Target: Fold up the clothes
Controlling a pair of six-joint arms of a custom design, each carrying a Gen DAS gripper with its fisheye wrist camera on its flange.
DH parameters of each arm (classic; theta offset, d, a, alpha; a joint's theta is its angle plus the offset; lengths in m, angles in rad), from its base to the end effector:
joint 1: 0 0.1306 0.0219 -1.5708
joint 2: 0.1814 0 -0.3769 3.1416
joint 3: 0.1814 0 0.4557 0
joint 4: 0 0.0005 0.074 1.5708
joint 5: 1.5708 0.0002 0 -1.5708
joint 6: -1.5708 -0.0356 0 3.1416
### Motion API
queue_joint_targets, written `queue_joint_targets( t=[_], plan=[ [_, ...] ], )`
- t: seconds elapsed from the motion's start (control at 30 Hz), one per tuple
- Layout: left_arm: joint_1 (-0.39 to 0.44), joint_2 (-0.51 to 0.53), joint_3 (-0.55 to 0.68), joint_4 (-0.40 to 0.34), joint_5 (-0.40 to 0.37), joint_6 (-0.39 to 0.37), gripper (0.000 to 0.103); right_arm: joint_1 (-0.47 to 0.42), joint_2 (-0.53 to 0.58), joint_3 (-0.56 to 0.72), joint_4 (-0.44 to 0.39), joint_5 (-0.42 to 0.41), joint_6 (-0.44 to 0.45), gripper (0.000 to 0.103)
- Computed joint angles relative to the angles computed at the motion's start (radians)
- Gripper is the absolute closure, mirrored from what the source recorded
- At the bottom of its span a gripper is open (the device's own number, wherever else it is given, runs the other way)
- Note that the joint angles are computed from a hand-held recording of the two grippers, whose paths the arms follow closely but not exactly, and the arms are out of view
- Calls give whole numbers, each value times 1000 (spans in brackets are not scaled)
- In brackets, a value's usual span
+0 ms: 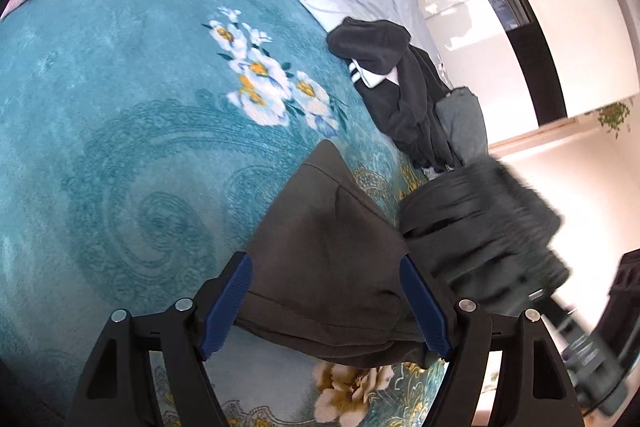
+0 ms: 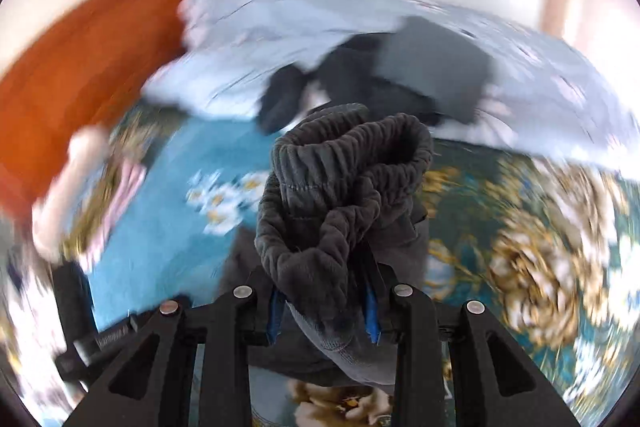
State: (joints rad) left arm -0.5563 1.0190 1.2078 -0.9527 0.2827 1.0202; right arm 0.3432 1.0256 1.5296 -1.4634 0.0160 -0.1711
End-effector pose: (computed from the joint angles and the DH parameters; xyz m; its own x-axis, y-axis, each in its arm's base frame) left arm 0.3436 -0.2259 0.4925 -0.8853 -0.4132 -0.2134 -0.1458 0.6823 -0.7164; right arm 0.3295 0.1166 0.6130 -0.8157 -0.1107 -0.5679 -0.1917 0.9778 0.0848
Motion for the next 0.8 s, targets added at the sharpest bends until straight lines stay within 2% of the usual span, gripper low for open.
queue_joint_targets(
  t=[0.17,0.27,0.3,0.37,0.5,0.57,0.6,0.63,0.73,0.8],
  plan=[
    [41,-53,-60,38,52,87,24,189,55,-71,-39,126,36,70],
    [53,-61,-75,52,77,119,24,262,56,-115,-46,222,87,65],
    [53,-59,-76,53,81,120,24,272,52,-122,-48,227,100,60],
    [51,-55,-75,53,89,121,24,275,43,-128,-48,205,123,48],
    [49,-50,-80,74,113,130,23,256,16,-127,-79,138,181,46],
    [50,-48,-89,100,137,144,23,208,-5,-124,-99,53,203,45],
    [49,-43,-89,108,152,148,23,177,-15,-123,-108,3,208,37],
    [47,-38,-89,117,167,150,23,145,-23,-122,-117,-47,211,34],
    [34,-14,-72,112,190,130,23,53,-54,-130,-124,-178,199,34],
    [24,0,-60,108,200,111,23,1,-66,-135,-116,-230,179,34]
  ],
)
